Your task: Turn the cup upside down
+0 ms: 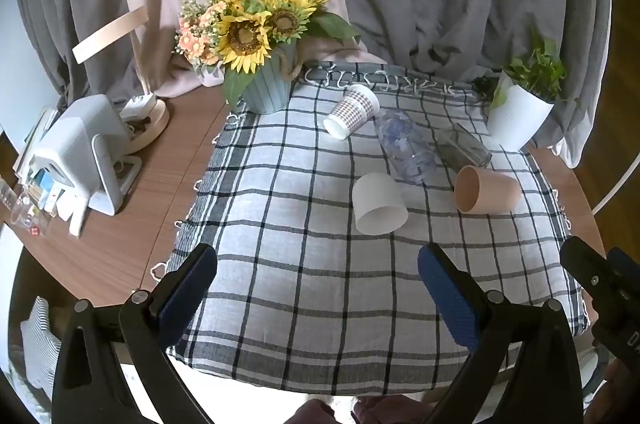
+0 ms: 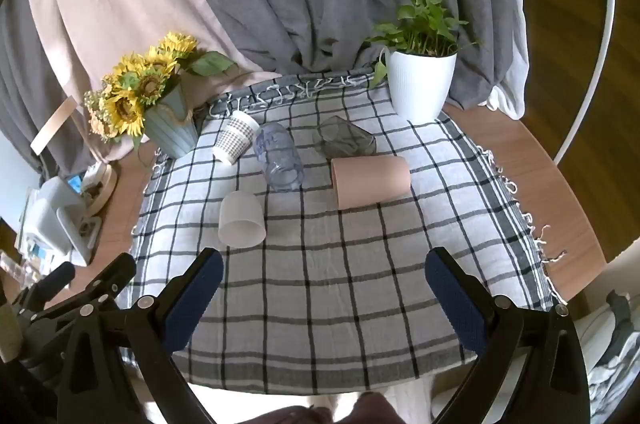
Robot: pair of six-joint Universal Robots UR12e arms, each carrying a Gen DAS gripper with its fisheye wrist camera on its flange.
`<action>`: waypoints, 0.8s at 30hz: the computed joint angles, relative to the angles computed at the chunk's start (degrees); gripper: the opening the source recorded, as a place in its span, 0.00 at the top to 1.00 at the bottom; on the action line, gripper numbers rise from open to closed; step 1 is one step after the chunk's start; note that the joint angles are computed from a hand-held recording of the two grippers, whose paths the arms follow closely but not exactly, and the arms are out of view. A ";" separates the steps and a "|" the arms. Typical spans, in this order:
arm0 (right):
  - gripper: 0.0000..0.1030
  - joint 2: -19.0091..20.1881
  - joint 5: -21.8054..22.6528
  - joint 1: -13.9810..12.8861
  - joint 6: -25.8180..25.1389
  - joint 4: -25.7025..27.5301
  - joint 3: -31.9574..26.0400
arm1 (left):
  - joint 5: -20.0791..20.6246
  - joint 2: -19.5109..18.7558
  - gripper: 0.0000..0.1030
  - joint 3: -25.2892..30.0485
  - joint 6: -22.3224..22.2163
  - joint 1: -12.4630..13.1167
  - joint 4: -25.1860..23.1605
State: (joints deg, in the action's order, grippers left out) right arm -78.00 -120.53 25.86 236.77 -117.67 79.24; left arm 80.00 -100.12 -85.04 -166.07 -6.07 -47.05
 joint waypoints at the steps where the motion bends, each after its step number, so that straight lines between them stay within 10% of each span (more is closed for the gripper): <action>1: 0.02 -0.01 0.07 -0.03 0.07 0.08 -0.02 | 0.08 0.00 0.01 -0.05 -0.04 -0.02 0.18; 24: 0.02 0.02 0.35 -0.05 0.49 0.33 0.12 | -0.45 -0.11 0.00 0.10 -0.06 0.22 -0.14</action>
